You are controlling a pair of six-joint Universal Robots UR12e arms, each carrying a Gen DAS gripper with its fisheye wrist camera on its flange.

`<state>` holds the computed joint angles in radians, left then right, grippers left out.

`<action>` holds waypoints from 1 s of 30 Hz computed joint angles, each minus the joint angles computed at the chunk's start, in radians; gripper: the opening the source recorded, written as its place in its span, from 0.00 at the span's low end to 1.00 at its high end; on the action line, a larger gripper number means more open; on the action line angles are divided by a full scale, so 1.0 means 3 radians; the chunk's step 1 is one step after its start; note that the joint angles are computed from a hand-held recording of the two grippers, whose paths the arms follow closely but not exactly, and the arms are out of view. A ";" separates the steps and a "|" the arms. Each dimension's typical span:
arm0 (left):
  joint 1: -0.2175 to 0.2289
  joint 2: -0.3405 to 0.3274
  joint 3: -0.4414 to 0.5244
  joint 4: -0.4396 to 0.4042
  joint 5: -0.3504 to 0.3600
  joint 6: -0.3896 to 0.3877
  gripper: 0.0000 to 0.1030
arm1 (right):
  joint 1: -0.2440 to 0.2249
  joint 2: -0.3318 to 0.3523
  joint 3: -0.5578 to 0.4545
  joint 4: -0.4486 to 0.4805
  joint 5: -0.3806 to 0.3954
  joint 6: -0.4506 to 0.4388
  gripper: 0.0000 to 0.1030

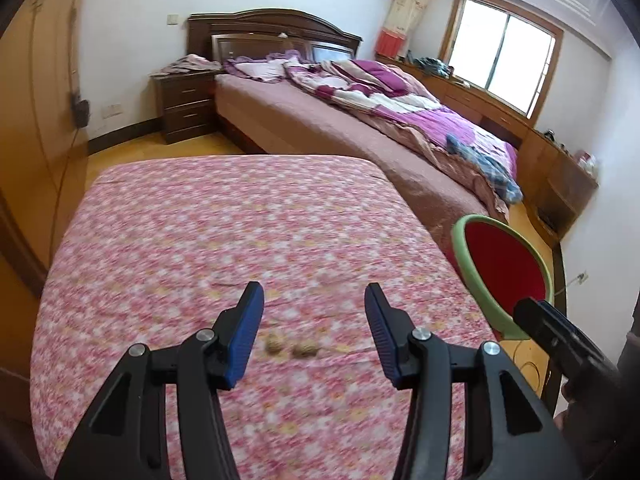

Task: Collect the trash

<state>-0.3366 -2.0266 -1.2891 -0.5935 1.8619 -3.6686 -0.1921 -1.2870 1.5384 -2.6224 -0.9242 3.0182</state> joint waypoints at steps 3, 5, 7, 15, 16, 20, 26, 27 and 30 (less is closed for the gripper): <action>0.0004 0.0090 -0.0146 0.0043 0.0113 -0.0061 0.51 | 0.0049 -0.0047 0.0065 -0.0046 0.0004 -0.0066 0.92; 0.0004 0.0147 -0.0242 0.0082 0.0186 -0.0098 0.51 | 0.0076 -0.0074 0.0118 -0.0117 0.0009 -0.0113 0.94; -0.0004 0.0196 -0.0332 0.0116 0.0301 -0.0118 0.51 | 0.0104 -0.0096 0.0164 -0.0155 0.0014 -0.0184 0.95; -0.0028 0.0318 -0.0611 0.0313 0.0548 -0.0160 0.51 | 0.0168 -0.0154 0.0341 -0.0361 -0.0019 -0.0271 0.95; -0.0036 0.0325 -0.0640 0.0333 0.0590 -0.0172 0.51 | 0.0168 -0.0162 0.0370 -0.0418 -0.0025 -0.0260 0.95; -0.0064 0.0344 -0.0724 0.0390 0.0676 -0.0204 0.51 | 0.0158 -0.0193 0.0452 -0.0585 0.0011 -0.0228 0.95; -0.0094 0.0371 -0.0795 0.0404 0.0757 -0.0292 0.51 | 0.0132 -0.0261 0.0589 -0.0753 0.0019 -0.0119 0.95; -0.0101 0.0373 -0.0798 0.0390 0.0790 -0.0297 0.51 | 0.0125 -0.0271 0.0609 -0.0778 0.0021 -0.0099 0.95; -0.0114 0.0375 -0.0818 0.0409 0.0856 -0.0301 0.51 | 0.0117 -0.0287 0.0642 -0.0833 -0.0002 -0.0075 0.95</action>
